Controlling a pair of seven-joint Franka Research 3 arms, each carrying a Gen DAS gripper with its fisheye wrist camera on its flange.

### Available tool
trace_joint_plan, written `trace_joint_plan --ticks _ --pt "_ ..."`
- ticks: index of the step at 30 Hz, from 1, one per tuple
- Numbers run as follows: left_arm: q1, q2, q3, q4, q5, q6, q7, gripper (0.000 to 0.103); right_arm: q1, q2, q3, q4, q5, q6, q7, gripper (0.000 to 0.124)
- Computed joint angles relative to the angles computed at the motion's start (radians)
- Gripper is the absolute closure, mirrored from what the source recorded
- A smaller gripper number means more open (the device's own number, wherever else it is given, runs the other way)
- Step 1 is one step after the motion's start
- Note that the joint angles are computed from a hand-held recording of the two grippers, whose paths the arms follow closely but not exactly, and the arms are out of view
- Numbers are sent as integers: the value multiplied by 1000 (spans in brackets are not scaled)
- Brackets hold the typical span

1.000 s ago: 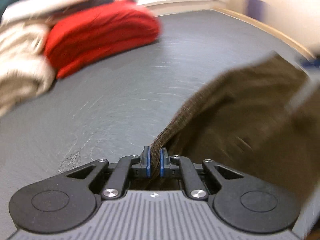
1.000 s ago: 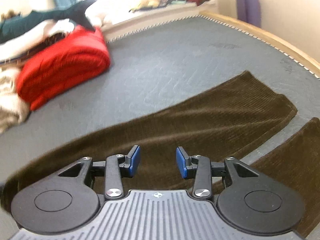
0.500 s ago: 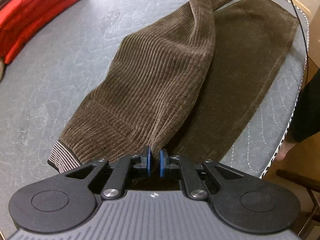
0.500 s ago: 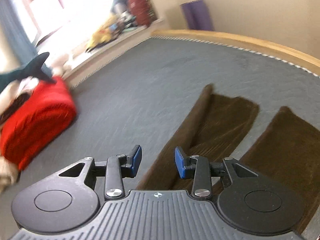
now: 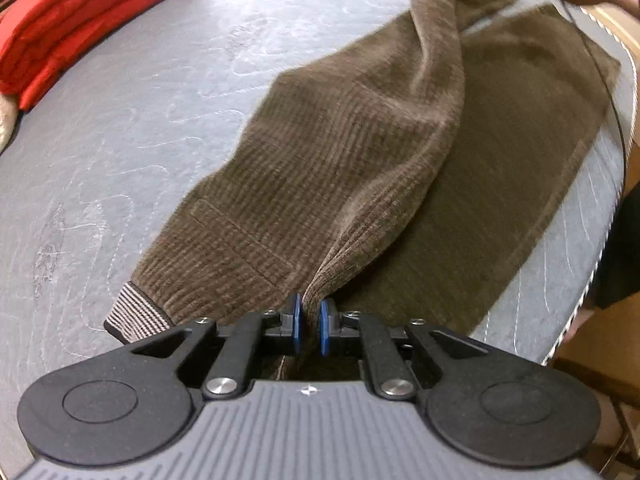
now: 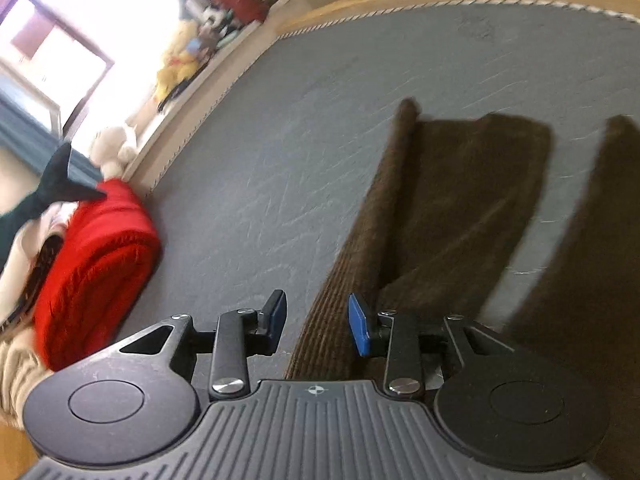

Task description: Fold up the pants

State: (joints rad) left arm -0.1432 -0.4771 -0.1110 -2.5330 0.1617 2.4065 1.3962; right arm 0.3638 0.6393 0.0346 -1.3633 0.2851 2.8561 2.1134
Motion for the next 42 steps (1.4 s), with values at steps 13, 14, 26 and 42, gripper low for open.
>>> trace_joint_plan --ticks 13,14,26,42 --pt "27 3 13 6 -13 9 -58 93 -12 247 9 314 -29 -178 89 106" --pt "29 -3 13 6 -12 8 -59 93 -16 226 15 284 -20 -156 81 111" --pt "33 -176 5 -73 33 2 -110 93 110 -405 -127 -467 -160 32 182 115" --pt "-70 -404 78 -186 -154 -17 58 66 -239 -802 41 -1020 -402 125 501 83"
